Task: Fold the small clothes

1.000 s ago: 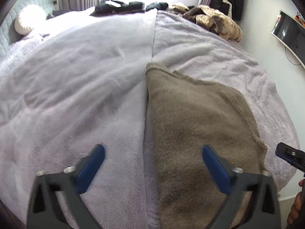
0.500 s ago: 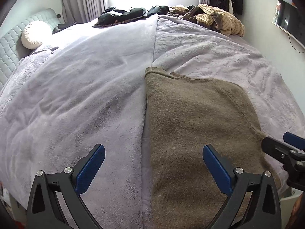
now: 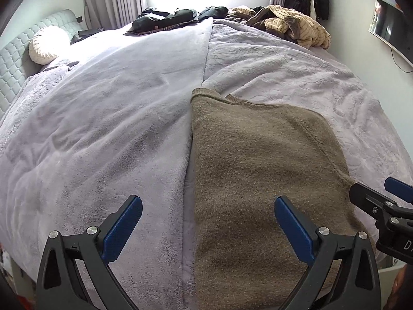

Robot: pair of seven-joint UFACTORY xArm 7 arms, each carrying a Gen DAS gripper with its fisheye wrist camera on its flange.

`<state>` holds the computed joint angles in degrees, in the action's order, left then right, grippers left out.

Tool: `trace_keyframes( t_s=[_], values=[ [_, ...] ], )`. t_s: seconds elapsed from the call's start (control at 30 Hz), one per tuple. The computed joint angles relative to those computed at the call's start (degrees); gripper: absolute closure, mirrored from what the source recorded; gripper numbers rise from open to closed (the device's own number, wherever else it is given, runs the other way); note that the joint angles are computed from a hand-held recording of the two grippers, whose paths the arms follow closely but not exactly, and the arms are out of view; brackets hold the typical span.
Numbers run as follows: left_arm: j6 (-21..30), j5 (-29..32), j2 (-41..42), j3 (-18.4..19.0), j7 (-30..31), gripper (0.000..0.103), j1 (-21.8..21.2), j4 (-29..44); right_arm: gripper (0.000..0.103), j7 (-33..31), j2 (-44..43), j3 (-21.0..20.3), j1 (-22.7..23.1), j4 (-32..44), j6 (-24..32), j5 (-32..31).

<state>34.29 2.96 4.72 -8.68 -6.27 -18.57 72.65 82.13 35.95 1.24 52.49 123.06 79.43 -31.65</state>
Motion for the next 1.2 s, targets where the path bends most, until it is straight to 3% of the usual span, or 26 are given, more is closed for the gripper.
trace_keyframes(
  t_s=[0.3, 1.2],
  values=[
    [0.2, -0.6, -0.1, 0.0, 0.3, 0.001, 0.0, -0.1, 0.006, -1.5, 2.5, -0.8, 1.0, 4.2, 2.4, -0.1],
    [0.5, -1.1, -0.3, -0.1, 1.0, 0.001, 0.1, -0.4, 0.006, -1.0, 2.4, -1.1, 1.2, 3.6, 1.8, 0.1]
  ],
)
